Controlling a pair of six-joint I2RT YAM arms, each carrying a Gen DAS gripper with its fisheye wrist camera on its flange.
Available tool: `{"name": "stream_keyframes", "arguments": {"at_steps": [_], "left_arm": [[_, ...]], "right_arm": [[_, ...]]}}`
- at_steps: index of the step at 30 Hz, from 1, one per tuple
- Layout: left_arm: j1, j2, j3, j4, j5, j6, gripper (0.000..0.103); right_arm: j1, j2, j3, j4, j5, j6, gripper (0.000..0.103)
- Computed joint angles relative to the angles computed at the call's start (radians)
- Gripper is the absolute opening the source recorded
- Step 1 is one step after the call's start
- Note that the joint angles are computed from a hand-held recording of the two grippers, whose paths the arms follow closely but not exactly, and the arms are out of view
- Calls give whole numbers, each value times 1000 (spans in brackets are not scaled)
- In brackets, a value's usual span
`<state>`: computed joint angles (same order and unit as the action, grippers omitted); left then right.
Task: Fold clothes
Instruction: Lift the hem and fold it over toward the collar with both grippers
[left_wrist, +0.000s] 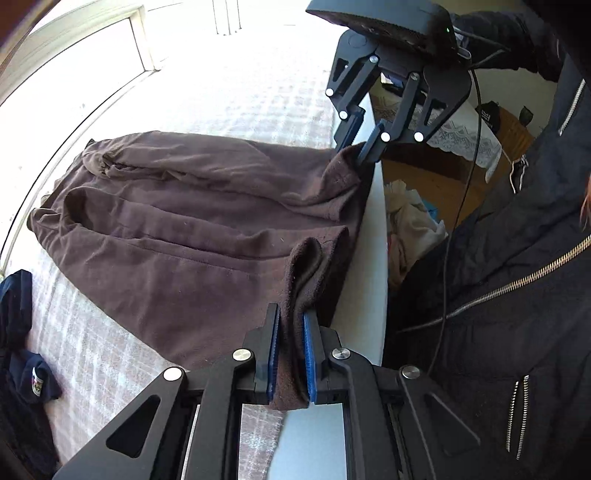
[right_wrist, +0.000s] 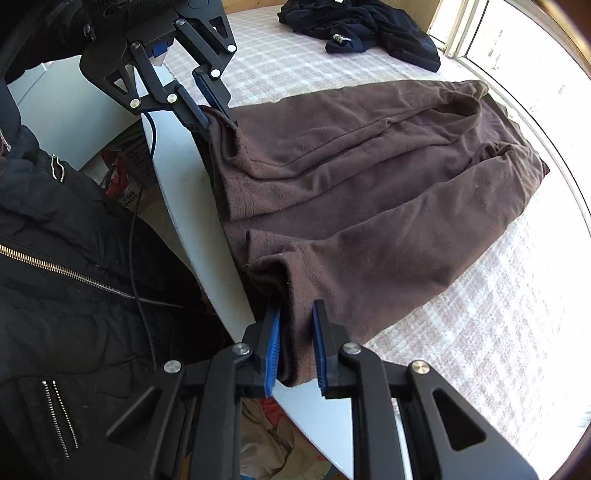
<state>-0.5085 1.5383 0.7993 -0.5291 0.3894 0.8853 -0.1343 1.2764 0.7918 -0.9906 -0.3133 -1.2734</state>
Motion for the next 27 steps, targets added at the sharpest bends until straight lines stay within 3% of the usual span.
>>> {"name": "stream_keyframes", "arguments": {"at_steps": [5, 12, 16, 22, 27], "left_arm": [[46, 71, 151, -83, 40, 26, 11], [22, 119, 198, -99, -36, 144, 11], [35, 186, 296, -151, -39, 178, 11], [58, 411, 597, -301, -54, 227, 11], [87, 683, 965, -488, -55, 250, 11]], "right_arm": [[35, 76, 136, -40, 1, 33, 15], [88, 113, 185, -51, 53, 24, 15], [104, 169, 283, -72, 76, 14, 15], [139, 400, 542, -111, 107, 20, 14], [162, 683, 855, -183, 110, 54, 13]]}}
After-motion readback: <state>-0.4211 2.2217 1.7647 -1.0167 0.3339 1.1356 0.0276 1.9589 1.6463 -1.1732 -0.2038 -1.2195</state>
